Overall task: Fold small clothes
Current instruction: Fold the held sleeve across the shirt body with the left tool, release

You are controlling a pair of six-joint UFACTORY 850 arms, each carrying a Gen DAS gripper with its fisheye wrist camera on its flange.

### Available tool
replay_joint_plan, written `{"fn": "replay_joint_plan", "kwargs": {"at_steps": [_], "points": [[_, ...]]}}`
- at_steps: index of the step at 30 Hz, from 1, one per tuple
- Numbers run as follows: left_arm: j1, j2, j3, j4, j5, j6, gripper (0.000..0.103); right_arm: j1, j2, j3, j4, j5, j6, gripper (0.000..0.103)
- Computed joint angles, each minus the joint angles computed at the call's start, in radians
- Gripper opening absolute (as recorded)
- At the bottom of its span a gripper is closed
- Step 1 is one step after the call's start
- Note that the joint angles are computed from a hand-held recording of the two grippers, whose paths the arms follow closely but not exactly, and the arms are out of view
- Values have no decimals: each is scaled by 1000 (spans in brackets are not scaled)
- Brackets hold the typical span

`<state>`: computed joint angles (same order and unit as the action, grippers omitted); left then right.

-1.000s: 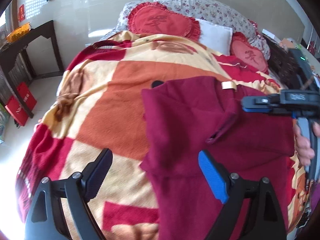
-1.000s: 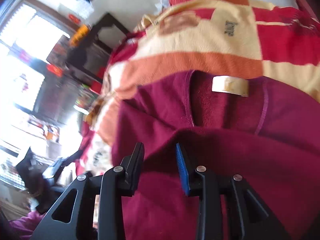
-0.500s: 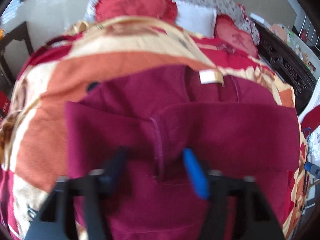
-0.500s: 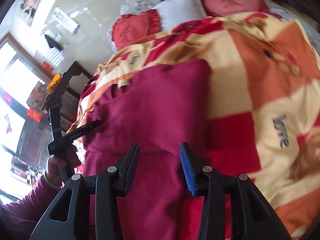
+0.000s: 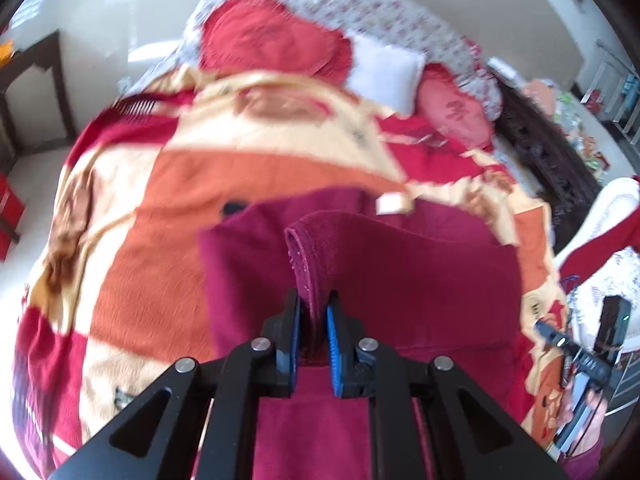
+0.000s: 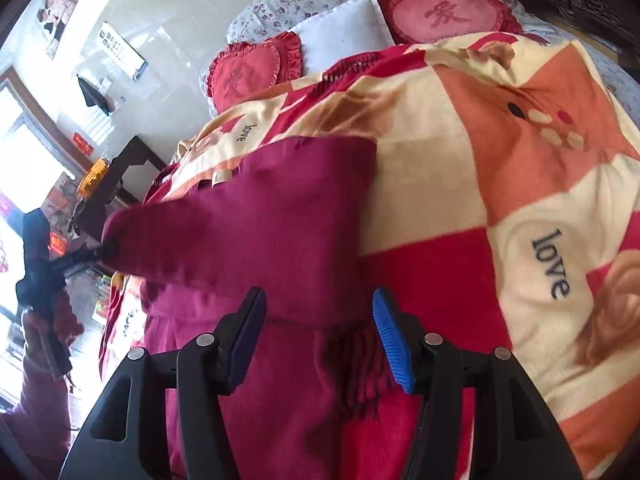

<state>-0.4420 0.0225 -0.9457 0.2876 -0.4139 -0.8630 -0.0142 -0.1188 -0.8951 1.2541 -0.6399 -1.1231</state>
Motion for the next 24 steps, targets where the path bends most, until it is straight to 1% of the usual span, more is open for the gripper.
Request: {"fn": "replay_joint_plan", "kwargs": {"at_steps": [2,4,6,8,9,10,11,12,13,14,15,16,17,19,20,21,22,23,24], "points": [[0,-15,12,-33,-14,10,12,26,-37,-32,4,27,17,42],[-7,-13,32,-2,-28,-24,12,39,-75,-66,7,44,46,42],[-5,-9,49,-8,-27,-31,12,44,-111,-99,23,54,58,44],[-7,-13,53,-5,-26,-40,12,54,-153,-141,4,73,100,44],[-11,-15,52,11,-29,-51,12,57,-176,-162,-11,59,112,39],[-15,-16,53,23,-29,-58,12,63,-195,-183,-43,53,135,27],[-20,-18,54,23,-25,-50,12,72,-202,-196,-78,71,157,0],[-25,-23,49,27,-27,-51,13,78,-192,-192,-76,94,151,0],[-32,-32,43,42,-31,-64,14,80,-171,-175,-38,119,109,0],[-39,-44,37,67,-35,-89,15,84,-141,-154,-6,163,65,0],[-46,-60,31,88,-37,-107,19,93,-124,-140,-14,222,63,0],[-50,-78,24,95,-34,-111,23,95,-122,-138,-55,259,102,0],[-52,-96,18,99,-32,-115,28,89,-139,-147,-98,254,164,0],[-55,-128,6,117,-47,-134,29,81,-176,-165,-157,217,247,0],[-56,-134,6,123,-53,-142,29,81,-179,-163,-162,213,245,0],[-57,-127,14,130,-42,-152,29,77,-163,-145,-125,212,203,2],[-57,-119,22,138,-33,-160,29,68,-145,-128,-82,198,159,6],[-57,-112,27,143,-29,-166,29,57,-120,-104,-35,178,113,22],[-57,-109,30,146,-26,-171,31,51,-99,-82,-21,164,102,35]]}}
